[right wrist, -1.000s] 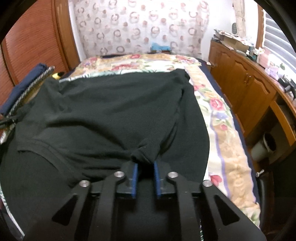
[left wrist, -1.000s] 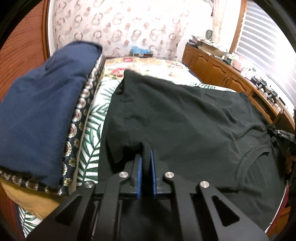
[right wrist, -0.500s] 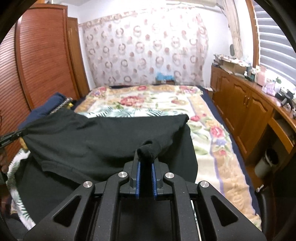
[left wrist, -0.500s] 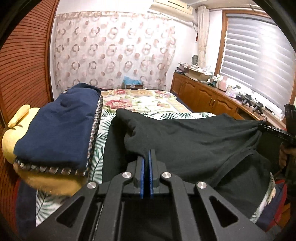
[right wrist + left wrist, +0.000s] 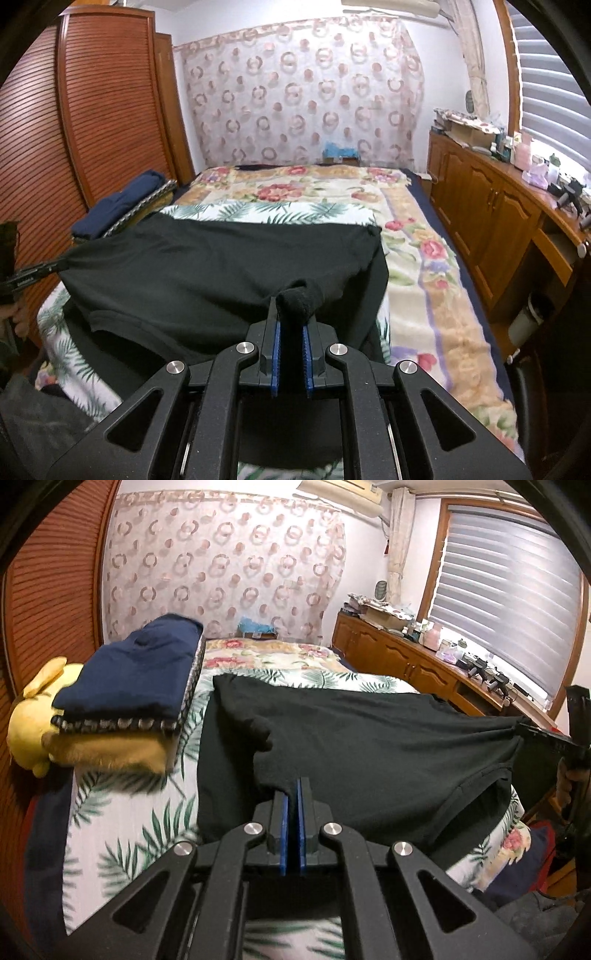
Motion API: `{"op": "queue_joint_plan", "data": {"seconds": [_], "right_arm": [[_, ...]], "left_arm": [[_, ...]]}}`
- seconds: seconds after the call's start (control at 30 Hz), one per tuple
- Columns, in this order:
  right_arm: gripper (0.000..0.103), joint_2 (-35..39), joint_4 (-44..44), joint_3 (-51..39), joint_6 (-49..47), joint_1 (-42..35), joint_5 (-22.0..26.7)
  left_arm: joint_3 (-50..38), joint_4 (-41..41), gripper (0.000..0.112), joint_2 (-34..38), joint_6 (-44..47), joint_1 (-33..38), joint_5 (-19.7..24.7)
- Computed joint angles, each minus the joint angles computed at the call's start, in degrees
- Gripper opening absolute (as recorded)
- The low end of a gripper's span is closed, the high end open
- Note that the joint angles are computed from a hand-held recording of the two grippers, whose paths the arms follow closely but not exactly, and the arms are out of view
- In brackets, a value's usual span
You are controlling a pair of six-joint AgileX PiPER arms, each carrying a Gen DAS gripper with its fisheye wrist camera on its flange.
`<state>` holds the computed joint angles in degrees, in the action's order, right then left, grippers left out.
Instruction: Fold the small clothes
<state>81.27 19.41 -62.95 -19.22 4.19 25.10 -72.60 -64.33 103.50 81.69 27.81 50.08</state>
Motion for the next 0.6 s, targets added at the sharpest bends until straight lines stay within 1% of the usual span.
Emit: {"op": "queue_joint_plan", "data": {"seconds": [0.1, 0.17, 0.2, 0.27, 0.3, 0.33, 0.37, 0.5, 0.53, 0.6], "right_arm": [[0.007, -0.5, -3.1, 1.8, 3.3, 0.6, 1.0], [0.007, -0.5, -3.6, 4.2, 3.8, 0.5, 1.2], [0.008, -0.1, -5.3, 5.1, 5.5, 0.9, 1.2], [0.009, 0.0, -9.4, 7.7, 10.1, 2.1, 0.5], [0.013, 0.5, -8.5, 8.4, 9.6, 1.8, 0.6], [0.018, 0.5, -8.5, 8.9, 10.0, 1.5, 0.5], [0.019, 0.3, -9.2, 9.2, 10.8, 1.1, 0.5], [0.028, -2.4, -12.0, 10.1, 13.3, 0.2, 0.2], [0.03, -3.1, -14.6, 10.0, 15.8, 0.4, 0.1], [0.035, -3.8, -20.4, 9.7, 21.3, 1.7, -0.1]], "left_arm": [[3.4, 1.1, 0.002, -1.3, 1.3, -0.3, -3.2], [3.7, 3.3, 0.003, -0.5, -0.2, -0.8, -4.3], [3.8, 4.6, 0.003, 0.1, -1.2, -1.2, -4.8], [3.9, 6.2, 0.006, 0.8, -1.9, -1.7, -5.5], [4.1, 6.7, 0.007, 0.8, -2.0, -1.9, -5.6], [4.6, 6.8, 0.011, 0.5, -1.7, -1.9, -5.6], [4.9, 6.7, 0.018, 0.3, -1.4, -1.7, -5.3], [5.7, 6.7, 0.034, -0.8, -0.4, 0.0, -4.6], [6.1, 6.4, 0.039, -1.4, 0.1, 0.6, -4.7], [5.7, 6.5, 0.044, -1.4, 0.2, 1.9, -4.4]]}}
